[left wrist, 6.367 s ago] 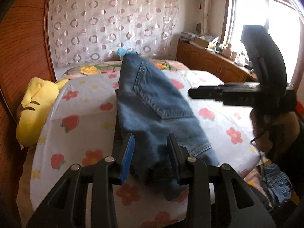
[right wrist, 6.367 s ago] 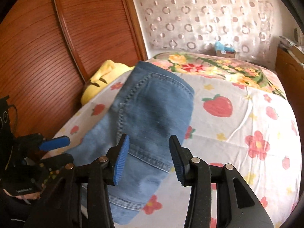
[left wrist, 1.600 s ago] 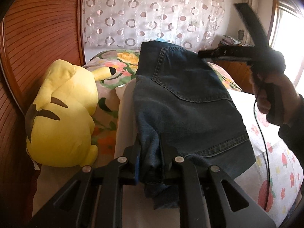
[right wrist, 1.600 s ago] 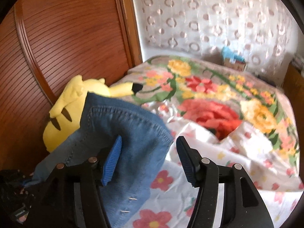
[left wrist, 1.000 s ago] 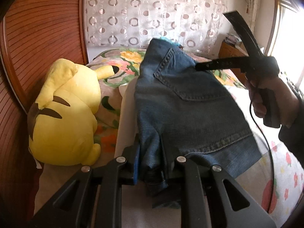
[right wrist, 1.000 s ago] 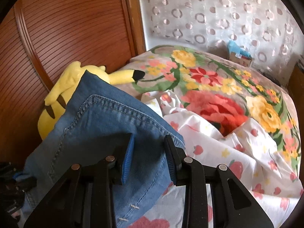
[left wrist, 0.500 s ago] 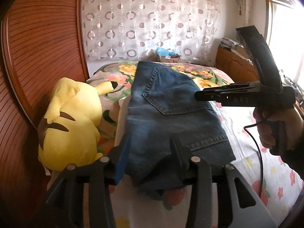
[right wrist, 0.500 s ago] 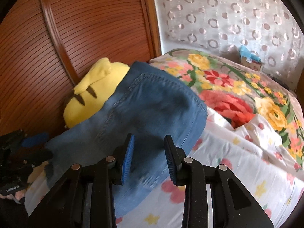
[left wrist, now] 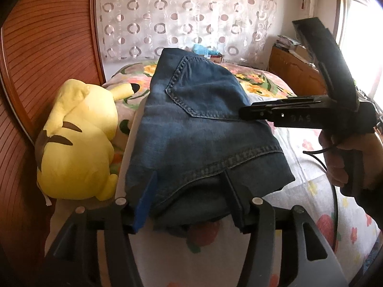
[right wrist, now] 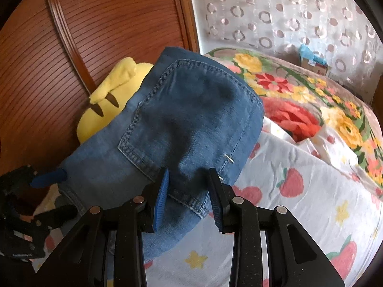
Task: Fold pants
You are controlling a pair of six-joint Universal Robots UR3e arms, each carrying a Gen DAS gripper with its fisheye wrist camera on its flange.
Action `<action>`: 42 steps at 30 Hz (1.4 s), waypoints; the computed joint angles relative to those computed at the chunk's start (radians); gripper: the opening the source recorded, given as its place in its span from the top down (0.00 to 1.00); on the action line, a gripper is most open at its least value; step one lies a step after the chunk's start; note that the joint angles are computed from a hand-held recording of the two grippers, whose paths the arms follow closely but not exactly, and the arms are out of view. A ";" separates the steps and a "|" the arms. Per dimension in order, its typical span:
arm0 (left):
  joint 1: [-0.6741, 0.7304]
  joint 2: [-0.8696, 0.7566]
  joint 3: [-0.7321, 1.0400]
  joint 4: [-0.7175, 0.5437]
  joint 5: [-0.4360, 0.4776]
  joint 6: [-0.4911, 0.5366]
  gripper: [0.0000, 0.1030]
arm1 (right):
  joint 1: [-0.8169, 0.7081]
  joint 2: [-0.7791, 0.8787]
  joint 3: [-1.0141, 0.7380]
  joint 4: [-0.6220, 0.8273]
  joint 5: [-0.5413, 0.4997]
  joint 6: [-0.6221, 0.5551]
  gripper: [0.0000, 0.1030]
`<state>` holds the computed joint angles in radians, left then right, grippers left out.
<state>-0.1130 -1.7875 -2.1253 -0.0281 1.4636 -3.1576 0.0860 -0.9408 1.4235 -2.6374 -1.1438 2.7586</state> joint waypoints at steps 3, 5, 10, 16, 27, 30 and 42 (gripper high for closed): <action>-0.008 0.018 -0.010 -0.002 0.010 -0.010 0.45 | -0.006 -0.051 0.071 -0.036 -0.004 -0.003 0.69; -0.013 0.038 -0.023 -0.004 0.012 -0.014 0.45 | -0.012 -0.092 0.124 -0.065 -0.008 -0.001 0.69; -0.047 0.113 -0.049 -0.018 0.036 -0.031 0.44 | -0.072 -0.253 0.305 -0.140 0.047 -0.001 0.69; -0.122 0.213 -0.061 -0.044 0.114 -0.072 0.43 | -0.158 -0.482 0.503 -0.169 0.083 -0.011 0.67; -0.319 0.343 0.000 -0.157 0.313 -0.132 0.43 | -0.362 -0.919 0.774 -0.055 0.233 -0.117 0.49; -0.388 0.344 0.032 -0.187 0.395 -0.159 0.43 | -0.423 -1.035 0.823 0.017 0.283 -0.159 0.48; -0.563 0.317 0.097 -0.230 0.524 -0.233 0.43 | -0.752 -1.467 0.890 0.614 0.500 -0.492 0.45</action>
<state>-0.6760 -1.4705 -2.0283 -0.2580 1.9881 -3.3901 -0.6662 -2.4073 2.3131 -2.0236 -0.6443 2.2662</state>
